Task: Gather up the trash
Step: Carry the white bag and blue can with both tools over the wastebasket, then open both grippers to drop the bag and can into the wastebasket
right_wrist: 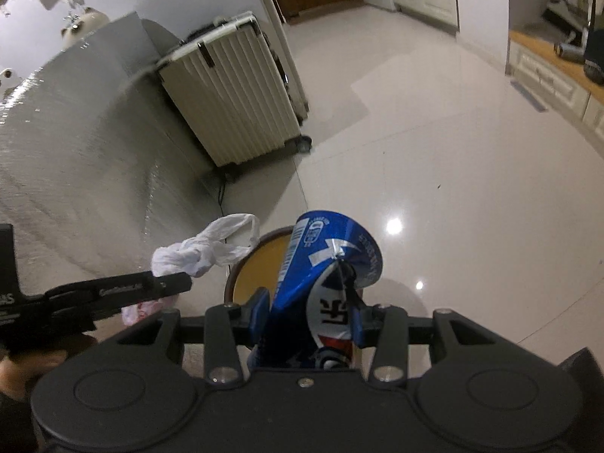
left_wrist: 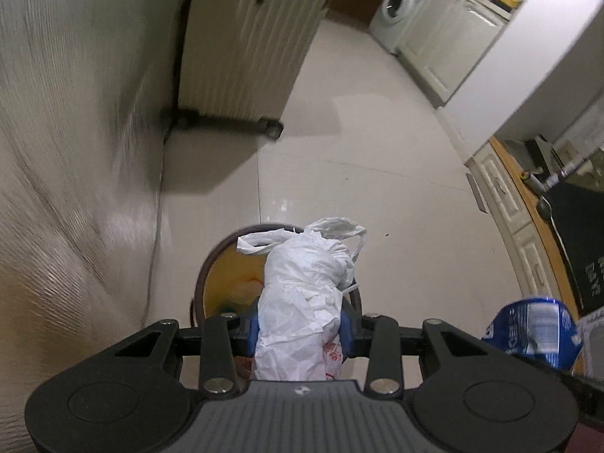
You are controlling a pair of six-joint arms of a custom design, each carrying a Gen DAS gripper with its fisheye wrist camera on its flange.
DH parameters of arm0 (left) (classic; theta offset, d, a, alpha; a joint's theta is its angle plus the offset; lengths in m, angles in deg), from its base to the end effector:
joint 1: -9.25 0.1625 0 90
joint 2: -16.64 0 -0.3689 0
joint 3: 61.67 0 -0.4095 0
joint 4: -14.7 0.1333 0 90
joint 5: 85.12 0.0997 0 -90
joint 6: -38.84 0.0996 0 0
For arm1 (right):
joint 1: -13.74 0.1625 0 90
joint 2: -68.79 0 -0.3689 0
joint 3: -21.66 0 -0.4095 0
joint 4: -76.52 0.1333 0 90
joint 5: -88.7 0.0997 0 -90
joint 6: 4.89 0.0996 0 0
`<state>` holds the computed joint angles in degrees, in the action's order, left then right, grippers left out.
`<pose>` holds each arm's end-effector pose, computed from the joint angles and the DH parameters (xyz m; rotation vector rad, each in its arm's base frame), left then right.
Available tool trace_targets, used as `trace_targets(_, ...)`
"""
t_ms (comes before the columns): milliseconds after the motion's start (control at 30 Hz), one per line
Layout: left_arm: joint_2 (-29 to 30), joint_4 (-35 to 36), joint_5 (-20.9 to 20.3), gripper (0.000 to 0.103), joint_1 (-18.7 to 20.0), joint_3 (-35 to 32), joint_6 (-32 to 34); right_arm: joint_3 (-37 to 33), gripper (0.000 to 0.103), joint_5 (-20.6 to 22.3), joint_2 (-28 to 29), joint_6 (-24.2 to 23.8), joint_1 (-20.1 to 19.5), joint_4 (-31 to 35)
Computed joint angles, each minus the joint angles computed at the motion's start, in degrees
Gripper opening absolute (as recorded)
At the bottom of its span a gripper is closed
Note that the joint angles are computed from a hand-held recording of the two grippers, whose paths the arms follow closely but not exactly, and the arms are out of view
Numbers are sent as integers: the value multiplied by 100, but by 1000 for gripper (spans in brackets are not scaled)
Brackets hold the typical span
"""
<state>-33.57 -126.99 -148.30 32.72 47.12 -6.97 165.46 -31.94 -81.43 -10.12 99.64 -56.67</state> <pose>-0.4224 -0.3777 -0.0037 0.5329 2.6957 -0.4521 0.0668 -0.2220 0.4119 -0.2752 -2.3598 1.0332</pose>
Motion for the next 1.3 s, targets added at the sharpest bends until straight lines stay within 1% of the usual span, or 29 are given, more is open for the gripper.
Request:
trace_targets(133,366,-417,-178,40,297,-30,-175,81,44,369,342,-179,-519,-329)
trace_targets(200,587,-777,-201,40,420,-20,-236,119,44,507,477,-198,-731,-432)
trace_targets(300,882,-1045,-38,41,520,-79,-327,157,44,679,654,-183,-1012,-509)
trace_targets(333,965,-1073,34,42,551,-109,-322,151,44,703,743,-179,-1062,-553)
trace_targets(367,1042,-1079,90,45,586,-147,-309,150,44,725,822,-192,-1106,-610)
trace_targets(433,1165,-939,117,55,700,-254,-297,159,44,805,995,-274,-1217,-800)
trace_targets(467,1190,-892,86,69,746,-279,-279,156,44,853,1087,-315,-1269,-903)
trace_targets(500,1192,-839,58,76,782,-279,-254,145,44,906,1201,-330,-1314,-1013)
trace_targets(567,1155,-722,142,77,781,-233,-250,94,44,1044,1479,-318,-1397,-1211)
trace_targets(633,1092,-412,214,77,778,-236,-277,40,44,1162,1777,-305,-1444,-1414)
trace_targets(733,999,-14,365,78,761,-232,-298,-99,44,1266,2400,-330,-1443,-1792)
trace_targets(800,933,364,467,82,735,-272,-330,-169,45,1403,2788,-417,-1516,-2022)
trace_targets(833,906,495,499,83,738,-278,-326,-187,51,1422,2958,-405,-1560,-2122)
trace_targets(867,878,645,528,87,733,-294,-336,-220,58,1417,3124,-343,-1590,-2176)
trace_targets(900,846,789,548,91,733,-301,-340,-232,67,1335,3256,-247,-1607,-2194)
trace_targets(967,796,1057,574,95,733,-323,-351,-200,68,1128,3364,-148,-1632,-2177)
trace_targets(1033,750,1256,565,97,726,-340,-371,-133,68,1080,3333,-146,-1683,-2072)
trace_targets(1167,715,1488,466,103,725,-384,-328,-20,68,972,3147,-318,-1698,-1874)
trace_targets(1300,657,1676,374,103,677,-384,-261,80,69,829,2885,-525,-1676,-1722)
